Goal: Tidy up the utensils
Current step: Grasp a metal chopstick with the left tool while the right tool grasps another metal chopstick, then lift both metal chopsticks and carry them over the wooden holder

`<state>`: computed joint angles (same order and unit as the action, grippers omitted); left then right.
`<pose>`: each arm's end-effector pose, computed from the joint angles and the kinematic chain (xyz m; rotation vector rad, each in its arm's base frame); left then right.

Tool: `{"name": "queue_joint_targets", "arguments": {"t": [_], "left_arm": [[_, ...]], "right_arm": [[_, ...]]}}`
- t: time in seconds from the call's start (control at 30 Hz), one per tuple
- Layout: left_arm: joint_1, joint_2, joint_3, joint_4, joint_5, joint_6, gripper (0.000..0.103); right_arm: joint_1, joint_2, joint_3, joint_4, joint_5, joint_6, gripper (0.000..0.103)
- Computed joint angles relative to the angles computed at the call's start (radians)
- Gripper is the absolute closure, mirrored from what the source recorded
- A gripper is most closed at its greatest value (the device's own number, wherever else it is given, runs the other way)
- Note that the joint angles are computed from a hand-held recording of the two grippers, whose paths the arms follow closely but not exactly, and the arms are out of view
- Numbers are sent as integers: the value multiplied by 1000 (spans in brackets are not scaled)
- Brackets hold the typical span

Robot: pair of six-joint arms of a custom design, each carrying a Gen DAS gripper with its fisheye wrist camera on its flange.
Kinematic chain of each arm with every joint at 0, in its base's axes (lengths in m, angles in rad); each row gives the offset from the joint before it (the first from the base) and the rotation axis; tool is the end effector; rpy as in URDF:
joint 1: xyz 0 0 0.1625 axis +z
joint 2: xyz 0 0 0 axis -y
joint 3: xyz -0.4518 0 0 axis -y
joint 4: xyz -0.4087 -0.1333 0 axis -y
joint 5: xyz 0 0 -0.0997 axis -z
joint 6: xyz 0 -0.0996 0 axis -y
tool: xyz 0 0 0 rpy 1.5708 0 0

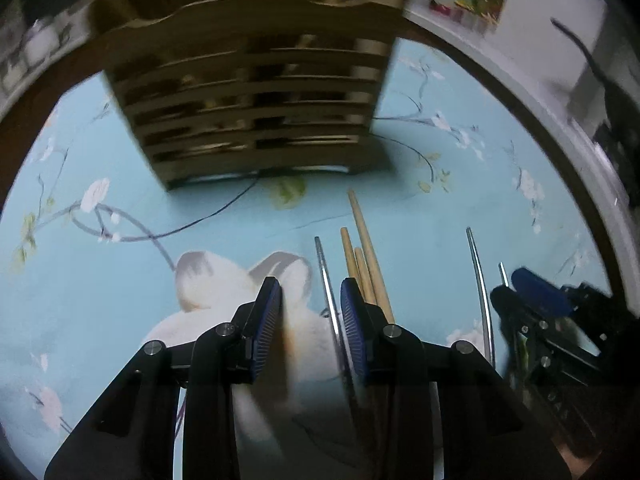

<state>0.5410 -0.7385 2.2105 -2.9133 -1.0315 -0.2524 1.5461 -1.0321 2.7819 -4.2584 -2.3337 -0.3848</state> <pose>-0.3012 -0.3962 -0.0377 1.0357 2.4052 -0.2967 0.0576 -0.2775 0.1859 -0.0434 -2.1266 0.8639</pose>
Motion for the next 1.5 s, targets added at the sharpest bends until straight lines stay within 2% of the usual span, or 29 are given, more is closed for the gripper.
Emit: {"name": "queue_joint_targets", "arguments": {"t": [0.07, 0.2, 0.27, 0.3, 0.33, 0.43, 0.5, 0.57, 0.63, 0.7, 0.8, 0.93, 1.13, 1.33, 1.5], "left_arm": [[-10, 7, 7, -12, 17, 15, 80], [6, -10, 13, -18, 2, 31, 90], [9, -15, 13, -13, 4, 33, 95], [7, -16, 14, -12, 7, 42, 96], [6, -18, 15, -8, 11, 49, 97], [-1, -34, 33, -14, 3, 45, 99], [9, -61, 52, -22, -41, 40, 99], [7, -94, 79, -25, -52, 37, 99], [2, -116, 103, -37, -64, 35, 99], [0, -142, 120, -27, -72, 26, 99], [5, -186, 139, -43, -116, 13, 99], [-12, -266, 173, -78, -142, -8, 99], [-55, -410, 230, -125, -152, -30, 99], [-81, -521, 273, -132, -154, -36, 99], [-95, -567, 285, -134, -153, -40, 99]], "right_arm": [[4, 12, -3, -12, -9, -13, 77], [-6, 4, 4, -13, 9, -19, 77], [-3, 15, 2, -28, 2, -16, 83], [-5, 16, 4, -35, 3, -12, 93], [-14, 3, 11, -26, 19, -1, 95], [-42, -57, 31, 31, 81, 41, 98], [-70, -111, 50, 80, 140, 75, 99], [-85, -143, 66, 92, 181, 92, 99], [-70, -155, 74, 90, 183, 95, 99], [-43, -162, 68, 112, 154, 101, 99], [-22, -186, 67, 143, 154, 113, 99], [45, -271, 76, 207, 154, 149, 99], [238, -359, 59, 270, 51, 187, 99], [418, -392, 33, 310, -63, 207, 99], [486, -396, 14, 308, -96, 200, 99]]}}
